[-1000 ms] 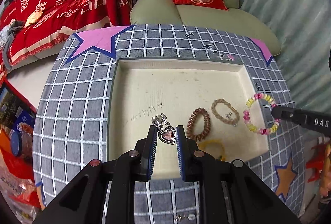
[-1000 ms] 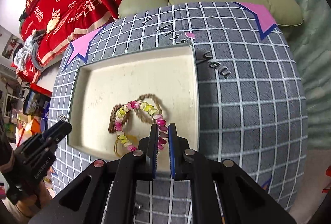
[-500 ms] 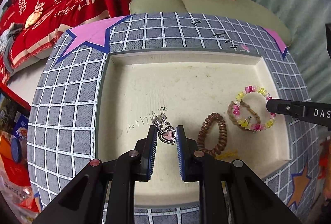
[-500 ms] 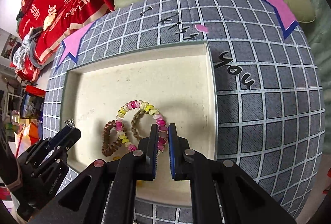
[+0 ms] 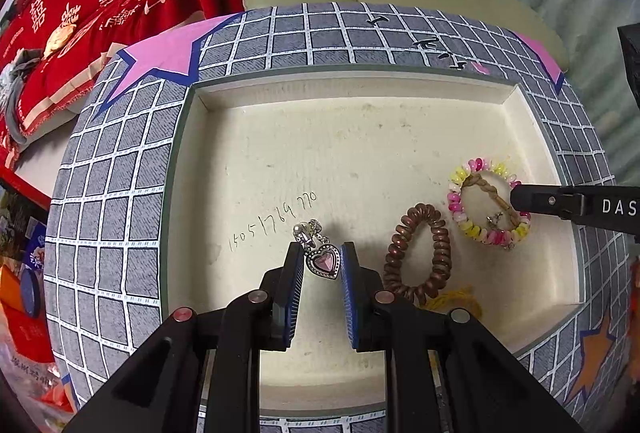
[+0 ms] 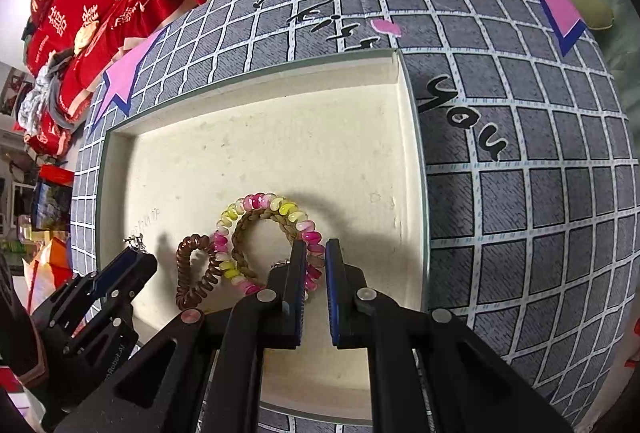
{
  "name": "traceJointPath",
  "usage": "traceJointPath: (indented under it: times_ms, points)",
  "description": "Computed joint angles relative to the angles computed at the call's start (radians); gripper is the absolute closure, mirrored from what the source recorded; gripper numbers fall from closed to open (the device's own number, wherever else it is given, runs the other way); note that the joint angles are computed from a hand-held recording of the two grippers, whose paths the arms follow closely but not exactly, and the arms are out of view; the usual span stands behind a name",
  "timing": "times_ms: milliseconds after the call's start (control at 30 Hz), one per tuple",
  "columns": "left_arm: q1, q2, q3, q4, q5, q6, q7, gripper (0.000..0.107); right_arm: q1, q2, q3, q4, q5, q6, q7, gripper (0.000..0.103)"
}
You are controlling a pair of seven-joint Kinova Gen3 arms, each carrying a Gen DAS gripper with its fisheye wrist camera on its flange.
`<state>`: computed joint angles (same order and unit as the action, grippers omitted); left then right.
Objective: Organize jewelry
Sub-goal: 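Open the left gripper to drop the heart pendant while the right releases the beaded bracelet, then move both grippers back toward the loose jewelry beside the tray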
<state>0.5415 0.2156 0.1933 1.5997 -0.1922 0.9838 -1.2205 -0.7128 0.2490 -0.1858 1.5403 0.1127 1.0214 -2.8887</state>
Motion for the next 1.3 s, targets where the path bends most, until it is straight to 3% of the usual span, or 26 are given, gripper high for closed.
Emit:
traceJointPath:
  times_ms: [400,433,467,533,667,700,733,767,800,867,1167,1300]
  points:
    - [0.020,0.030,-0.007,-0.013,-0.025,0.034,0.018,0.079,0.020,0.007,-0.003,0.020,-0.043,-0.032,0.041,0.088]
    - [0.022,0.031,-0.007,-0.015,-0.027,0.036,0.020,0.079,0.024,0.006,-0.004,0.023,-0.048,-0.042,0.049,0.080]
    - [0.023,0.033,-0.007,-0.018,-0.030,0.039,0.021,0.079,0.026,0.003,-0.005,0.026,-0.054,-0.053,0.055,0.062]
    - [0.024,0.039,-0.008,-0.026,-0.030,0.050,0.022,0.079,0.018,0.004,-0.001,0.020,-0.043,-0.053,0.046,0.041]
    - [0.025,0.035,-0.009,-0.033,-0.027,0.059,0.026,0.079,0.014,-0.025,0.003,0.046,-0.035,-0.105,0.006,0.041]
    - [0.024,0.032,-0.009,-0.033,-0.026,0.060,0.024,0.073,0.011,-0.034,0.003,0.053,-0.028,-0.116,-0.010,0.041]
    - [0.023,0.027,-0.008,-0.033,-0.023,0.061,0.023,0.058,0.009,-0.043,0.002,0.059,-0.019,-0.122,-0.020,0.041]
    - [0.026,0.021,-0.009,-0.031,-0.028,0.060,0.032,0.016,0.006,-0.050,0.000,0.061,-0.009,-0.125,-0.033,0.041]
    - [0.035,0.005,-0.013,-0.019,-0.048,0.043,0.057,0.004,0.002,-0.057,-0.001,0.062,0.002,-0.125,-0.047,0.041]
    - [0.028,-0.020,0.001,-0.005,-0.064,0.017,0.069,0.004,-0.003,-0.072,-0.006,0.064,0.021,-0.123,-0.072,0.041]
    - [0.027,-0.049,0.010,-0.029,-0.055,0.053,0.072,0.004,-0.016,-0.118,-0.037,0.064,0.064,-0.101,-0.170,0.040]
    - [0.017,-0.072,0.018,-0.024,-0.047,0.067,0.062,0.004,-0.027,-0.145,-0.055,0.077,0.084,-0.104,-0.225,0.024]
